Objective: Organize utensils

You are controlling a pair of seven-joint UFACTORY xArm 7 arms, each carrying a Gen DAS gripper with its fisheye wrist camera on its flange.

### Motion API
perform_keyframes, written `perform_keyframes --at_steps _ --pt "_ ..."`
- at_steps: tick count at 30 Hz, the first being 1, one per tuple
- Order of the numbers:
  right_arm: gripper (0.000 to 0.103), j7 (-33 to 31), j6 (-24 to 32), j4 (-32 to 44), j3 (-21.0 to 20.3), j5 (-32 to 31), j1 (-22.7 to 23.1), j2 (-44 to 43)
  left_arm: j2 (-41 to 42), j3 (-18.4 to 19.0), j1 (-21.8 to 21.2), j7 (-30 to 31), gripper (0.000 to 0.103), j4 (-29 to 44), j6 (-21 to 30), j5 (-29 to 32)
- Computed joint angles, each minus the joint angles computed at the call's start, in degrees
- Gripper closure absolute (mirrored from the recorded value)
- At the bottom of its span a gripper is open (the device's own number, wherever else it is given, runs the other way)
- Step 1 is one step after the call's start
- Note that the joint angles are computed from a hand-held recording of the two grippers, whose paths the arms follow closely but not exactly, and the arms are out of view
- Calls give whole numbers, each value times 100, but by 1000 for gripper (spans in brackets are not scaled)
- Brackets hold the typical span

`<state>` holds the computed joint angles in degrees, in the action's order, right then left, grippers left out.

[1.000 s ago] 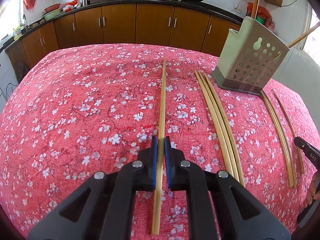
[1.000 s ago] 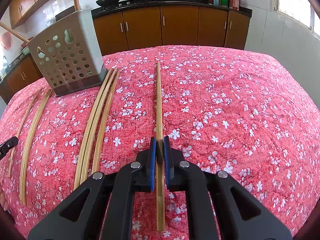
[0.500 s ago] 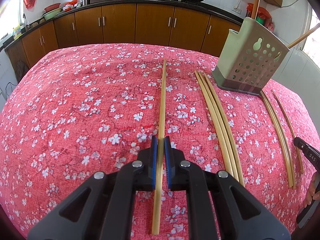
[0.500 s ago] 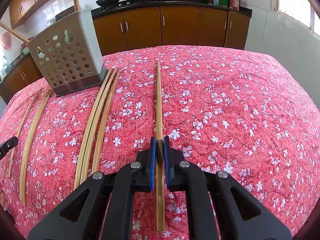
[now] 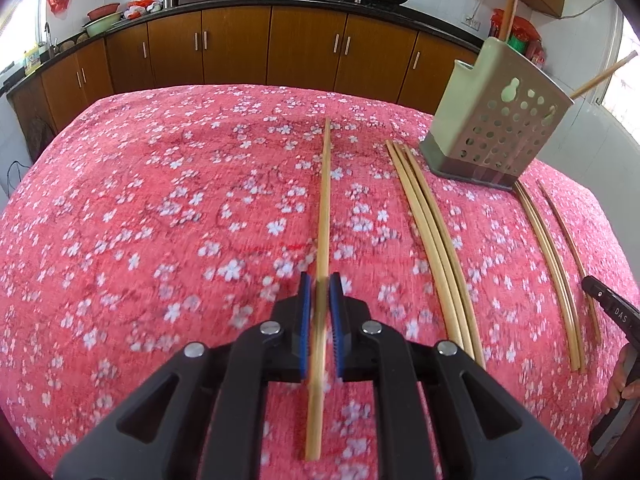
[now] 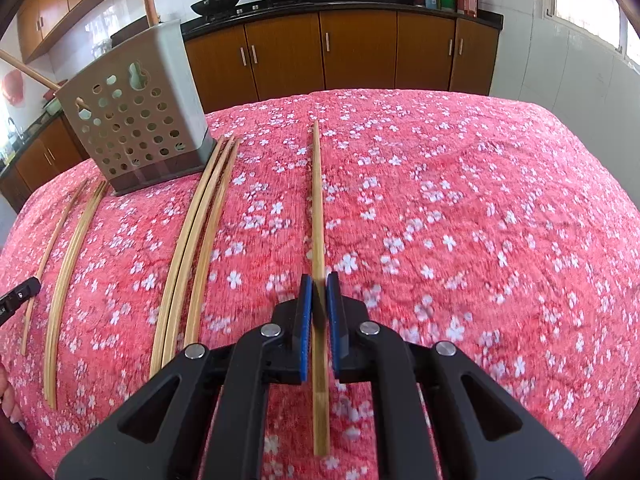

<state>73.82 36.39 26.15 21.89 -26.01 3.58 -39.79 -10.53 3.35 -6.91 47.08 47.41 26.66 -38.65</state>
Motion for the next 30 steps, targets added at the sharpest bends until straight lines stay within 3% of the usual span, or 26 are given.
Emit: perform_keyframes --at_steps 10,30 --pt "94 -55 -21 -169 10 230 131 -257 -295 1 -91 -166 91 -379 -319 499" --pt "94 -79 299 3 86 74 153 -119 -223 121 -120 26 91 -262 -120 198"
